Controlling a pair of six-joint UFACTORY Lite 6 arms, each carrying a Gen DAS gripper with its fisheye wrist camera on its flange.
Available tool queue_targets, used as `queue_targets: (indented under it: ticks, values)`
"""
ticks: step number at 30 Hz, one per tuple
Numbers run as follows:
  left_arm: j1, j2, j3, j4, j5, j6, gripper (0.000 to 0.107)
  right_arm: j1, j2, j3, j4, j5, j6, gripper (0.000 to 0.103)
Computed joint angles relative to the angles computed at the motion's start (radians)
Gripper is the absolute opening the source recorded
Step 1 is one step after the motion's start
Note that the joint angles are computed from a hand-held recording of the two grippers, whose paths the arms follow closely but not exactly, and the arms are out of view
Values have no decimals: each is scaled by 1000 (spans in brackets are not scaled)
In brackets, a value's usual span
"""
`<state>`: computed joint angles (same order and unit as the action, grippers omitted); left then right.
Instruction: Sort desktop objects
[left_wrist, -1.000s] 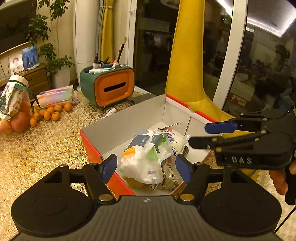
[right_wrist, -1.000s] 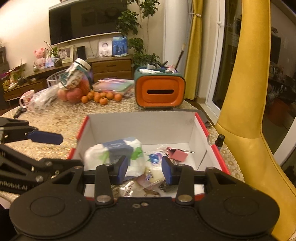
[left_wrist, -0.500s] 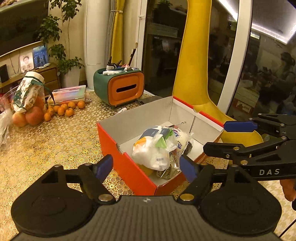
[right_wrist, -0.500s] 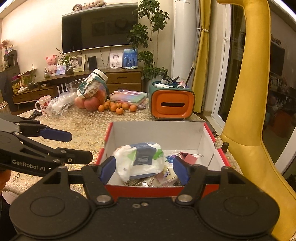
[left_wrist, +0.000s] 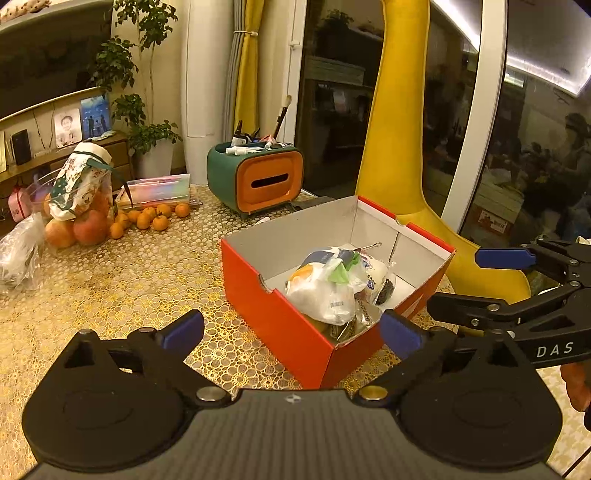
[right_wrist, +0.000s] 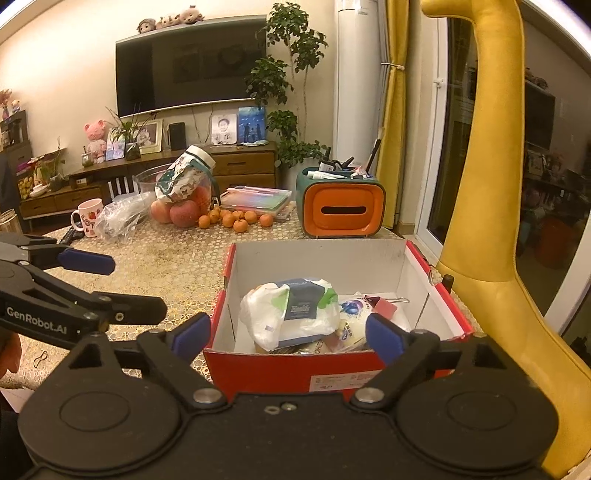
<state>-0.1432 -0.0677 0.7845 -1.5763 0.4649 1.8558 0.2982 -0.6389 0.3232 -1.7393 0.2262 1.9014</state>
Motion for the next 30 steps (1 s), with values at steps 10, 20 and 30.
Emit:
queue_targets:
  ticks: [10, 20, 30]
  values:
    - [102, -96, -94, 44, 35, 23, 102, 300, -78, -56, 216, 268, -64, 96]
    - [205, -178, -175, 118, 90, -10, 102, 495, -85, -58, 320, 429, -31, 96]
    - [275, -241, -234, 147, 148, 15, 102, 604, -53, -70, 313, 526, 98, 96]
